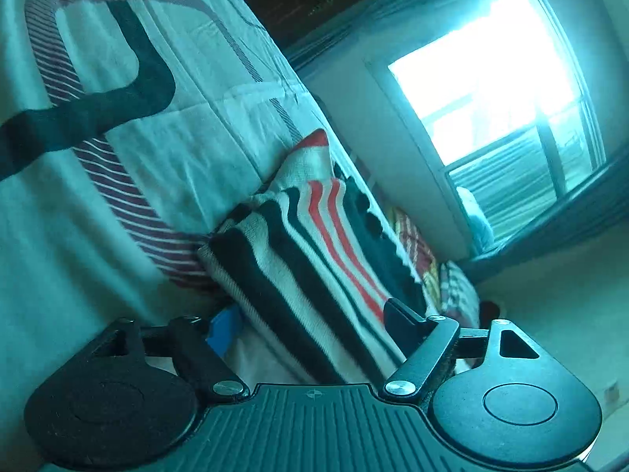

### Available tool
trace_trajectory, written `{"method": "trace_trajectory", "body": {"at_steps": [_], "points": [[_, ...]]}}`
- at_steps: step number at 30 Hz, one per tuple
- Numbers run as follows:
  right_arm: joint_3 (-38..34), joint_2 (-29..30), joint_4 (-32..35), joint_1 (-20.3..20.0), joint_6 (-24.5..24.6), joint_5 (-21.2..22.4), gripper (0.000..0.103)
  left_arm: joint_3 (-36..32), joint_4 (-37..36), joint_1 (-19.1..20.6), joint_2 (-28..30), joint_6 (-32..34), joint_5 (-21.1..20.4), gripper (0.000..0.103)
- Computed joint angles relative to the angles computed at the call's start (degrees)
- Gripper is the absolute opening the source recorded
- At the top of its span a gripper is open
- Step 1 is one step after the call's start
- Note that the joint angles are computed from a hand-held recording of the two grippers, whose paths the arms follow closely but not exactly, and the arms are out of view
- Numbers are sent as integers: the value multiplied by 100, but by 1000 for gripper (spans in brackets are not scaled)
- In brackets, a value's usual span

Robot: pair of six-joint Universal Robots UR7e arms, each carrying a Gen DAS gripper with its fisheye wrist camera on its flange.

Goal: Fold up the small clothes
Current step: 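Grasp one side edge with the left tool while the right tool grasps the other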

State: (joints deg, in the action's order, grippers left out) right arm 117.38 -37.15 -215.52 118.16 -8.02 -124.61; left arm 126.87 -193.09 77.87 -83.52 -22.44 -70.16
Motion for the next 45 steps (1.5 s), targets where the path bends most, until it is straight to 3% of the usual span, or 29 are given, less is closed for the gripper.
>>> {"method": "trace_trajectory", "body": {"at_steps": [4, 6, 7, 11, 12, 15, 17, 20, 25, 28, 32, 39, 45], "points": [[-144, 70, 43, 4, -27, 108, 36, -343, -186, 267, 360, -239, -303, 54], [-259, 112, 95, -12, -45, 153, 36, -503, -182, 381, 509, -285, -396, 36], [-344, 145, 141, -21, -63, 163, 36, -559, -181, 419, 563, -287, -425, 34], [-800, 368, 399, -85, -155, 316, 31, -746, -206, 485, 758, -155, -571, 33], [-932, 436, 509, -98, -180, 354, 23, -783, -214, 480, 802, -141, -566, 33], [-1351, 698, 793, -83, -370, 350, 10, -848, -294, 519, 867, -133, -619, 33], [-1591, 851, 985, -54, -448, 356, 10, -841, -330, 546, 873, -149, -666, 25], [-1855, 1034, 1142, 12, -663, 387, 9, -757, -373, 712, 783, -203, -1092, 18], [-2091, 1193, 1311, 6, -831, 451, 9, -641, -575, 868, 662, -14, -1600, 16], [-2216, 1289, 1706, -132, -693, 371, 6, -600, -671, 980, 761, 3, -1583, 16], [-2180, 1265, 1656, -111, -806, 362, 5, -704, -420, 972, 733, -4, -1565, 16], [-2153, 1466, 1102, -99, -1231, 316, 5, -887, -71, 633, 511, 425, -1574, 16], [-2155, 1492, 979, -166, -724, 485, 5, -1310, 826, -326, 350, 1341, -1322, 16]]}}
